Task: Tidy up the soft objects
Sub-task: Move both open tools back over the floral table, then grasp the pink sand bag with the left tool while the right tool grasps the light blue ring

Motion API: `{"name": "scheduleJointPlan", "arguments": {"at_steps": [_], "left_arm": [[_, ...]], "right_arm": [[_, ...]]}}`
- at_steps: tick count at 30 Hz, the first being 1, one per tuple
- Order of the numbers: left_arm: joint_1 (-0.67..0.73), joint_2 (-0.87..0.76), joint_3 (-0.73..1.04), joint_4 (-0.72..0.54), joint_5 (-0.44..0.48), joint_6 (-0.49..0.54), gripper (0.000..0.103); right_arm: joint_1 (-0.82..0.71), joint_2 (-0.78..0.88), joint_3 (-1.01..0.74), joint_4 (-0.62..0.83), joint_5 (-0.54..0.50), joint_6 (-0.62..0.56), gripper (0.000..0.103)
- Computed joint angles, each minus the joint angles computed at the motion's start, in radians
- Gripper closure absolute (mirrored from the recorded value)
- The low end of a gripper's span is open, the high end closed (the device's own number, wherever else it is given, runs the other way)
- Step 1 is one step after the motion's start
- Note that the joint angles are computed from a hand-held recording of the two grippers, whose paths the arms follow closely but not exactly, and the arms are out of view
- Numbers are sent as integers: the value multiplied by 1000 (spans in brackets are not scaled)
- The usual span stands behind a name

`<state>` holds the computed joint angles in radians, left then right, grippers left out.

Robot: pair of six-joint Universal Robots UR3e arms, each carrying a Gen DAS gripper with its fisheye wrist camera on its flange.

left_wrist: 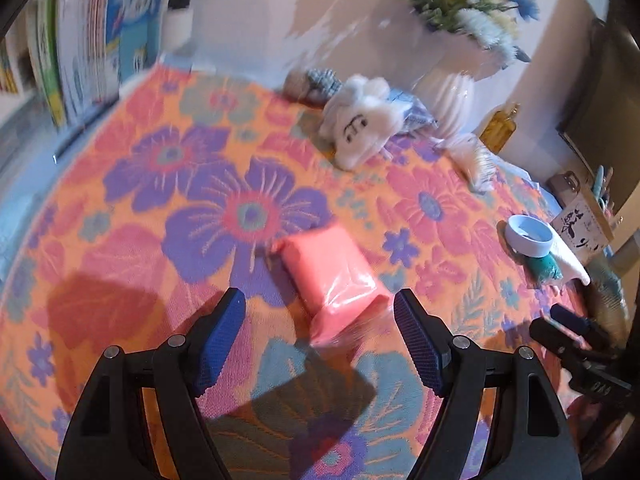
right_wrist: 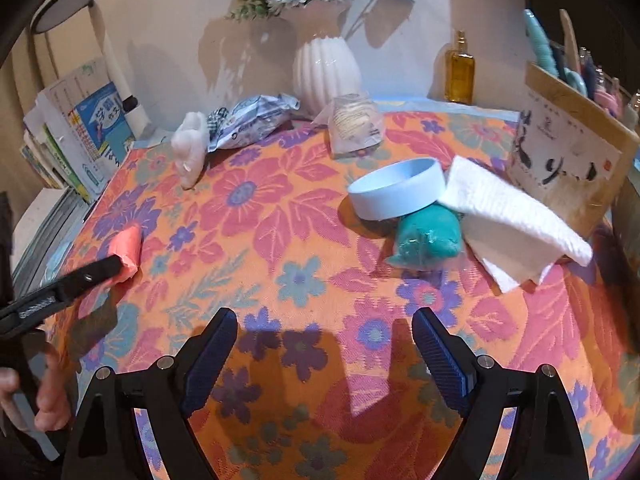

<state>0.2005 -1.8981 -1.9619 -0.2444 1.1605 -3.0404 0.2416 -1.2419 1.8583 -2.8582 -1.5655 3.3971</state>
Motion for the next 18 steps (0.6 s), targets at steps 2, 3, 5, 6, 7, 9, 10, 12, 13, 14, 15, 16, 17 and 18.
{"name": "scheduleJointPlan", "arguments": {"at_steps": [2,3,5,6,7,9,10,12,13,14,15,16,17,18], "left_arm": [[20,10,-29,29,-33,-6,28],[20,12,-29,16,-33,-4,28],[19,20,-42,27,-33,2,28],[15,26,-48,32,-26,4,28],[10,22,-45,34,-13,3,28],[-14,20,-27,20,30,-4,28],[-27,21,-12,3,52,-5,28],[-52,18,15,-19,91,-17,28],[-62,10,34,-30,103,-25,28],[-68,-3,52,-36,101,-30,28],[-76,-21,74,-41,103,-40,28],[-82,-35,93,-45,109,-46,28],[-91,-55,119,-53,124,-56,28],[-98,-73,140,-56,134,-64,28]], "right_arm": [[1,15,-22,27,2,3,15],[-1,16,-22,28,6,4,15],[-15,5,-1,7,27,9,15],[-18,-4,12,-8,29,16,15],[-24,-18,33,-28,31,24,15],[-35,-52,60,-40,36,37,15],[-36,-67,57,-24,30,35,15],[-16,-83,9,31,-34,9,14],[0,-77,-32,65,-83,-4,13],[21,-53,-105,123,-152,-22,8],[28,-34,-149,155,-187,-32,8],[29,-10,-197,184,-209,-44,8],[21,13,-241,211,-206,-57,8],[8,35,-280,234,-192,-67,8]]}}
